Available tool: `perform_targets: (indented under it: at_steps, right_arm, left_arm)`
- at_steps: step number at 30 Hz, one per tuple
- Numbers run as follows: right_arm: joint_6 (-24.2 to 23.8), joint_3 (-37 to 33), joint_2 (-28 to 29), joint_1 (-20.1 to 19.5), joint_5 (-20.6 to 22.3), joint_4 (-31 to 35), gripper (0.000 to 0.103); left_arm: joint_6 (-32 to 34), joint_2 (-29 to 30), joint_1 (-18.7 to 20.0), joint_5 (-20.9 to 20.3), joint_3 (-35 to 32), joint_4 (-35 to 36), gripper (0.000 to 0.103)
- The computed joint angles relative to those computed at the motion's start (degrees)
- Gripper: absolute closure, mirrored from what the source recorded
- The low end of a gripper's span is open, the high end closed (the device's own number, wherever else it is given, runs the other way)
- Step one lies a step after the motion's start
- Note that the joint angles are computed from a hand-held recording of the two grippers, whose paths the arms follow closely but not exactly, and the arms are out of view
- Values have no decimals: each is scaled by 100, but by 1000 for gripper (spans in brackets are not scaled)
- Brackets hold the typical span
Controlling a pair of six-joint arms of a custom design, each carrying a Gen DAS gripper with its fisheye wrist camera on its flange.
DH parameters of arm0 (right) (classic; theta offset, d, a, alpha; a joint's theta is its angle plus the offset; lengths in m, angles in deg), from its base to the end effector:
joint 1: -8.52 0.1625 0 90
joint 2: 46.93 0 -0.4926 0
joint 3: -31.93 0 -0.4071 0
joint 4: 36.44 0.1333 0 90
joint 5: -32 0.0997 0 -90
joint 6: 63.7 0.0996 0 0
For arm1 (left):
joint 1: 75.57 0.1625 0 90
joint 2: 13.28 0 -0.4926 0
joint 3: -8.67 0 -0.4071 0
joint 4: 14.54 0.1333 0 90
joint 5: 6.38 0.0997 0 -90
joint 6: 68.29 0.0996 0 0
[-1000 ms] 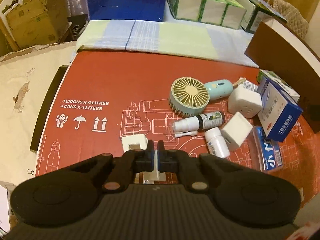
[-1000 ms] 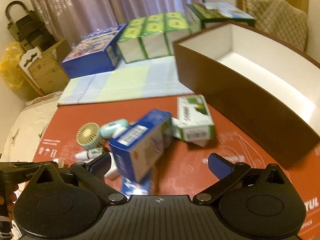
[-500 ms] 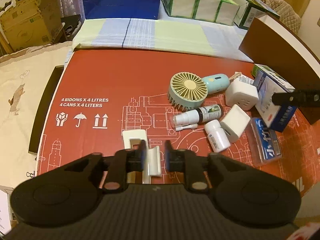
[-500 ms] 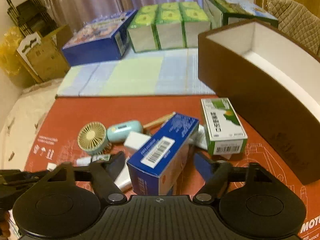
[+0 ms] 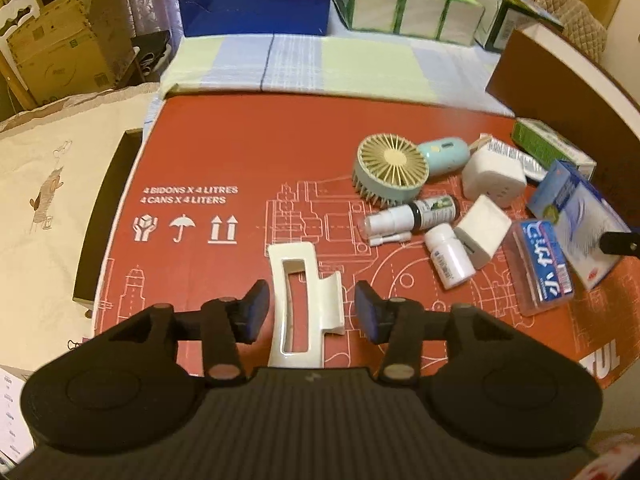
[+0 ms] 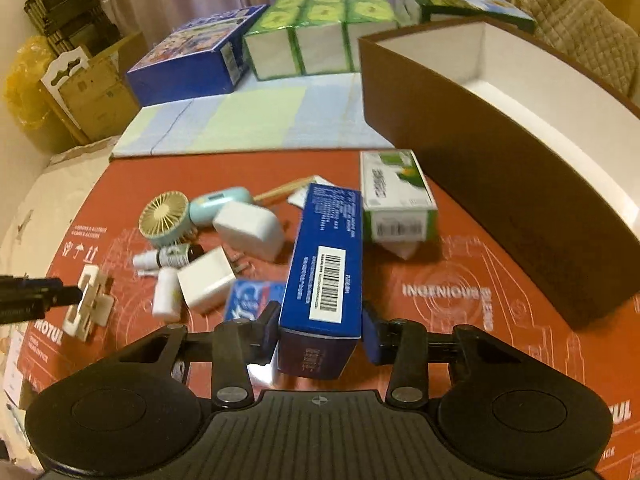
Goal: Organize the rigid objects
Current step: 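Lift the white clip holder with the left gripper while the right gripper grasps and lifts the blue medicine box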
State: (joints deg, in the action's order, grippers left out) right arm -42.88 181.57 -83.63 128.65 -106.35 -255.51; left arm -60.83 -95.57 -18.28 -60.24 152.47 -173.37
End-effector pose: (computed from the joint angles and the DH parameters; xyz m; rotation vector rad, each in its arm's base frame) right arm 0.2268 -0.2735 0.0461 0.0423 -2.3891 0.7655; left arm -0.0380 -0.4146 0.2258 0.8201 2.3967 -0.3387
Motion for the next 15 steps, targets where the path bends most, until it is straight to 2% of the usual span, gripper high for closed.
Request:
perform_targets:
  at_steps: [6, 9, 11, 15]
  right_arm:
    - [138, 171, 96, -36, 28, -240, 65]
    - [86, 188, 132, -45, 95, -443, 65]
    - [-17, 192, 128, -46, 176, -497, 64]
    - [-144, 135, 153, -23, 122, -439, 58]
  left_arm:
    - [67, 255, 208, -17, -71, -115, 59]
    - [62, 351, 350, -103, -136, -165, 67]
    - [69, 360, 421, -223, -148, -249, 67]
    - [160, 366, 370, -166, -82, -326, 67]
